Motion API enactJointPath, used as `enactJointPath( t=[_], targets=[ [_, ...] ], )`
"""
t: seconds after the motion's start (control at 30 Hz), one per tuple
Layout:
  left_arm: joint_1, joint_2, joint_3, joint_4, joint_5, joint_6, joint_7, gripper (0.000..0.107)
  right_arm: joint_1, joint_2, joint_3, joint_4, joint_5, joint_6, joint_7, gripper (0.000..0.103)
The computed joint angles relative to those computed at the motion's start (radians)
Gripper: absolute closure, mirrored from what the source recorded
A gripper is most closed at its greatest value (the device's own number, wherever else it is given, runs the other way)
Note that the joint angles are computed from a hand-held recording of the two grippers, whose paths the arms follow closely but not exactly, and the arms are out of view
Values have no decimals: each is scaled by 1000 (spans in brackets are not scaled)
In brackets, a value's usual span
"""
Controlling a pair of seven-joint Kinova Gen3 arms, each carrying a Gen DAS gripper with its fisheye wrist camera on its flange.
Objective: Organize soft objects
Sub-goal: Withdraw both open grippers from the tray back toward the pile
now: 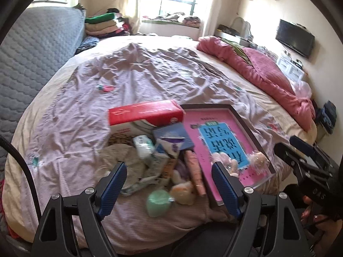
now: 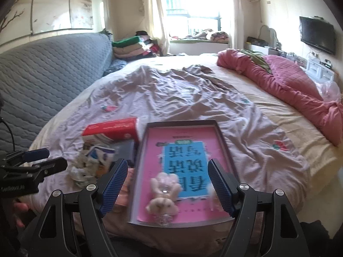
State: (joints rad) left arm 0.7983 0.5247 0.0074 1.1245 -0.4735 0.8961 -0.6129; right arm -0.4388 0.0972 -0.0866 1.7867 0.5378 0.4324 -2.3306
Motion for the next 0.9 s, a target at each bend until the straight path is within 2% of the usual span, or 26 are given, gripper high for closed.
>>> enactJointPath(
  t=[0.2, 0.4, 0.73, 0.9],
  targets=[
    [-19, -40, -8, 63, -10, 2, 34, 27, -20, 12, -18, -21, -21, 7, 39, 25],
    [-56, -62, 17, 136, 10, -27, 40, 27, -43, 45, -26, -50, -70, 15, 108, 25],
    [-124, -51, 59, 218, 123, -111, -28, 27, -51, 116, -30, -85, -230, 7, 258, 25],
    [-134, -11, 71, 206, 169, -114, -91, 27, -78, 139, -1, -92, -239, 14, 267, 25]
  ],
)
